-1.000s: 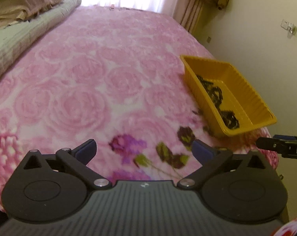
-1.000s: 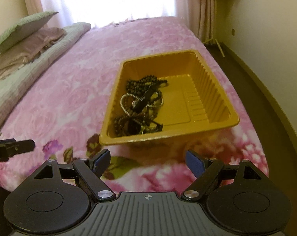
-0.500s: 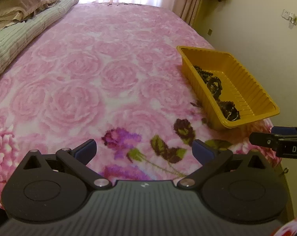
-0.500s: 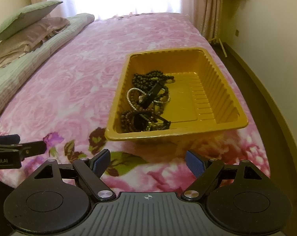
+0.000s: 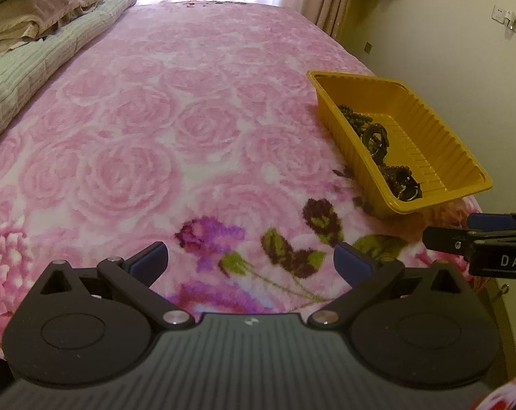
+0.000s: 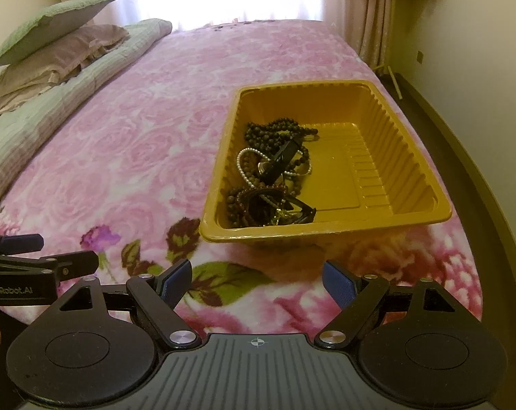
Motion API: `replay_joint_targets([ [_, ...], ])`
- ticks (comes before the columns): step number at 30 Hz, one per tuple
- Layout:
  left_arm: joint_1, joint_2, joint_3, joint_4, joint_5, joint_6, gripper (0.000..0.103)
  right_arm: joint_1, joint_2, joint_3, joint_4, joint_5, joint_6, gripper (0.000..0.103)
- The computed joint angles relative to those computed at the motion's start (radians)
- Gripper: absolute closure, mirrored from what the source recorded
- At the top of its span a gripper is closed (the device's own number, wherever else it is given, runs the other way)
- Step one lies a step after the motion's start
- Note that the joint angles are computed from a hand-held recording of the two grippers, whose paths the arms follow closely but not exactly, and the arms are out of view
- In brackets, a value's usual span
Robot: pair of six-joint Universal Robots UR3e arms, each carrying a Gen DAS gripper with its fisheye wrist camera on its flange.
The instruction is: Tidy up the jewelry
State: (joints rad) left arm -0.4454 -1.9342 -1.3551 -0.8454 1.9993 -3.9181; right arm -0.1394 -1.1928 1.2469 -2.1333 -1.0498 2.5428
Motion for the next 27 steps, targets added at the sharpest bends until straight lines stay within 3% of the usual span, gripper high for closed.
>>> replay_joint_targets([
  [27,0.004,-0.003,-0.009,0.017,0.003,0.000,0.000,0.010,0.010,-0.019,0.009,0.004,0.005,0.020],
])
